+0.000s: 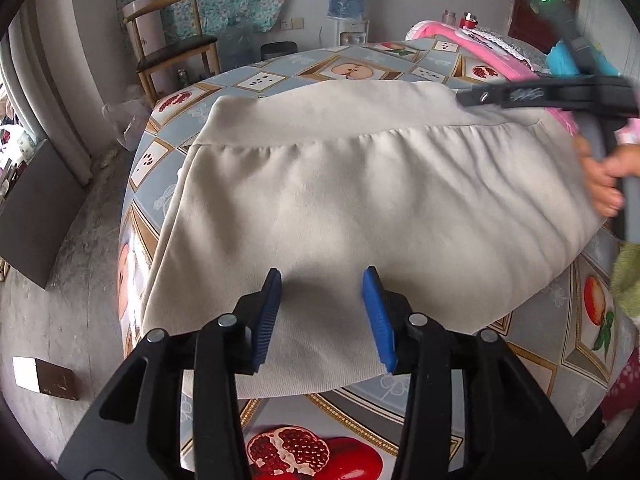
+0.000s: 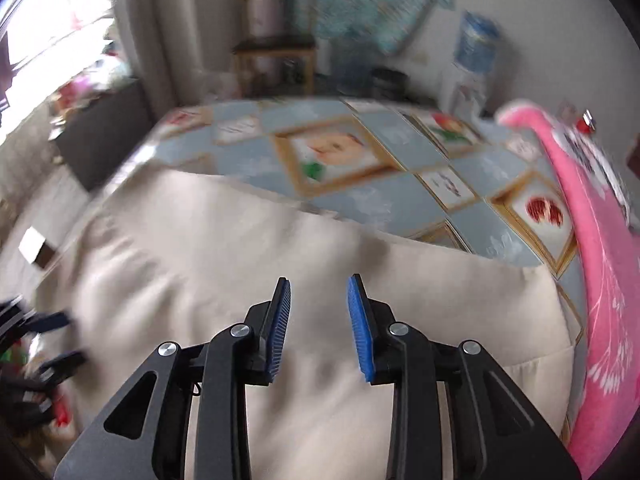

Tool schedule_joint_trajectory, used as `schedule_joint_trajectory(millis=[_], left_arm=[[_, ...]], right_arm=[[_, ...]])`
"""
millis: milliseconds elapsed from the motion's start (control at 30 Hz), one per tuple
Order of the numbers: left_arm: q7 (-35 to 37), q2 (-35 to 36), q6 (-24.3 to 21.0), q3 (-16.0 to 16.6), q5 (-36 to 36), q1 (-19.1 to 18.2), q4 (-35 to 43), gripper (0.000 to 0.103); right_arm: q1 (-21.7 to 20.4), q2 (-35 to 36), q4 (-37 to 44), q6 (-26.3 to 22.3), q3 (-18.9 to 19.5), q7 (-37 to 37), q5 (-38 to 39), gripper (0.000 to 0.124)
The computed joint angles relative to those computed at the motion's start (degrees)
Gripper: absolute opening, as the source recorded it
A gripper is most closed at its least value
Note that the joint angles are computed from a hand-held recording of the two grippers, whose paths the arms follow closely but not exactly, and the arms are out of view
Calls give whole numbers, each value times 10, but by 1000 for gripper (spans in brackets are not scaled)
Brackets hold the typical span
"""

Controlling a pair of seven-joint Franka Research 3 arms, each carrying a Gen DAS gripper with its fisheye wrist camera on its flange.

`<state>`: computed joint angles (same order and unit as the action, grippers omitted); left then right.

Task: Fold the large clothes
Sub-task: 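Press the folded jacket flat with both open tools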

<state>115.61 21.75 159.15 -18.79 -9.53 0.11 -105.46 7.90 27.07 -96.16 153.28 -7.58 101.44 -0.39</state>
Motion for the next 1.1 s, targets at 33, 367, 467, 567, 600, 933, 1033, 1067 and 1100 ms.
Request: schedule_joint_trajectory(millis=[33,367,467,567,600,933,1033,1067,1100], left_arm=[[-1,0,-4,-2,-5,3,2,42],[-17,-25,-9,12,-12,-4,-13,42],[-62,-15,-9,29,11,-18,-12,42],[-76,-17,-6,28,18,-18,-12,42],[-78,-21,-3,28,22,-18,-16,42],[-105,-44,52,43,72,-57,-73,53],[-114,-57,50,31,73,-45,-79,53],[-101,-62,58,18,58,-34,-85,53],[-82,-68,68,3,39,-23,-92,53]], right_arm=[[-19,2,-2,8,18,-17,30,30],[14,-246,-307,100,-57,227,-156,56],[-13,-259,-358,80,-48,244,-143,56],[-33,-284,-376,79,-26,291,-209,56],[-39,-295,-372,65,-14,321,-253,56],[-27,-255,-380,158,60,301,-236,63],[-18,-274,-375,137,59,328,-258,63],[-20,-279,-380,156,60,322,-252,63],[-21,-285,-384,167,64,320,-252,63]])
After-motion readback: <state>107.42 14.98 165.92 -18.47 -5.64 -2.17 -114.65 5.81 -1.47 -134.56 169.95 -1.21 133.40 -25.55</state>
